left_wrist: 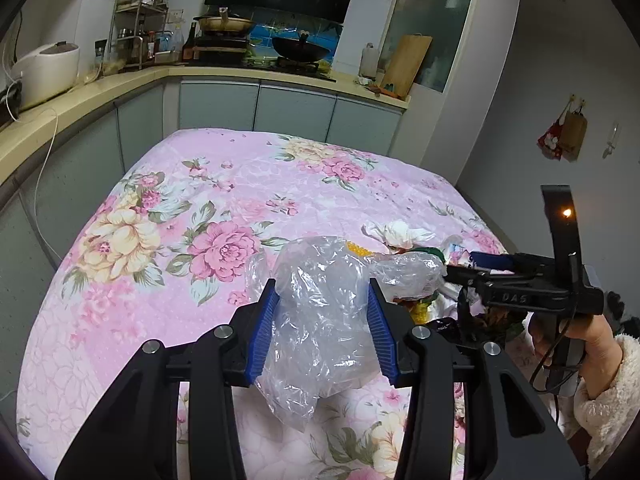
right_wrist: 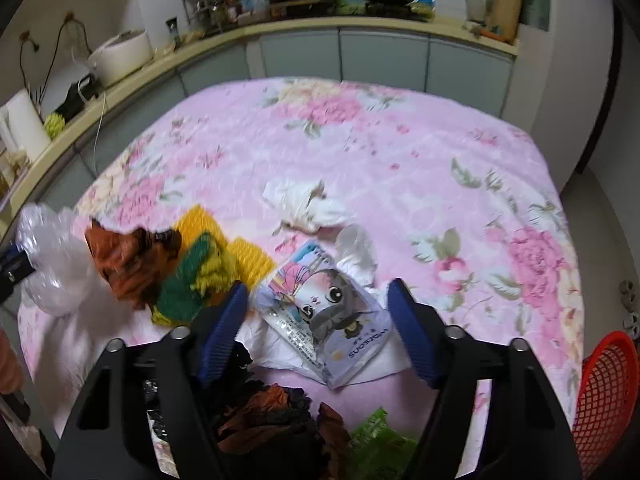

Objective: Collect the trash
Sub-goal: 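Grasp the black plastic bags with the right tool while the left tool holds the clear bag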

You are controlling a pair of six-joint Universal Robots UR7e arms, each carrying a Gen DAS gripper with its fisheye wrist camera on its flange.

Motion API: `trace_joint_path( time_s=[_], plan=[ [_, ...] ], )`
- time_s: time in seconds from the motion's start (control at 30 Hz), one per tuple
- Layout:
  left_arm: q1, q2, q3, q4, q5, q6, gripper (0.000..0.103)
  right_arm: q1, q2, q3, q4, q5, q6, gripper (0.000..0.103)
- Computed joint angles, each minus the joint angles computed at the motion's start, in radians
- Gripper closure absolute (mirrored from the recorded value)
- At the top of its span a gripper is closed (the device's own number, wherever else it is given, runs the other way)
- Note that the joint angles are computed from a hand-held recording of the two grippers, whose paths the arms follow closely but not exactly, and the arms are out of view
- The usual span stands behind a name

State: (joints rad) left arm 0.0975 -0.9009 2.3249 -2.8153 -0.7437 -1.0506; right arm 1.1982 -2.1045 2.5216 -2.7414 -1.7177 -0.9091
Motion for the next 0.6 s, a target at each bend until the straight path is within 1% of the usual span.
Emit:
trace_joint_path(
  time_s=[0.1, 0.2, 0.3, 0.37, 0.43, 0.5, 0.6],
  plan=[
    [0.0, 0.006, -0.008, 0.008, 0.007, 0.005, 0.061, -0.001, 0.012, 0.008, -0.015, 0.0, -0.012, 0.043],
    [-0.001, 0.008, -0.016, 0.018, 0.01, 0.007, 0.061, -0.003, 0.007, 0.004, -0.001, 0.005, -0.012, 0.049],
    [-0.003, 0.007, -0.019, 0.029, 0.012, 0.002, 0.061, -0.014, -0.017, 0.001, 0.022, 0.019, -0.016, 0.049],
    [-0.008, 0.007, -0.021, 0.036, 0.013, -0.002, 0.061, -0.028, -0.054, 0.002, 0.04, 0.041, -0.019, 0.049],
    [-0.011, 0.007, -0.024, 0.04, 0.015, -0.001, 0.061, -0.045, -0.099, -0.003, 0.08, 0.067, -0.022, 0.049],
    [-0.015, 0.007, -0.026, 0.045, 0.019, -0.003, 0.061, -0.071, -0.148, -0.01, 0.137, 0.107, -0.028, 0.049],
    [-0.022, 0.006, -0.028, 0.047, 0.023, -0.007, 0.061, -0.116, -0.243, -0.015, 0.262, 0.181, -0.074, 0.049]
  ],
)
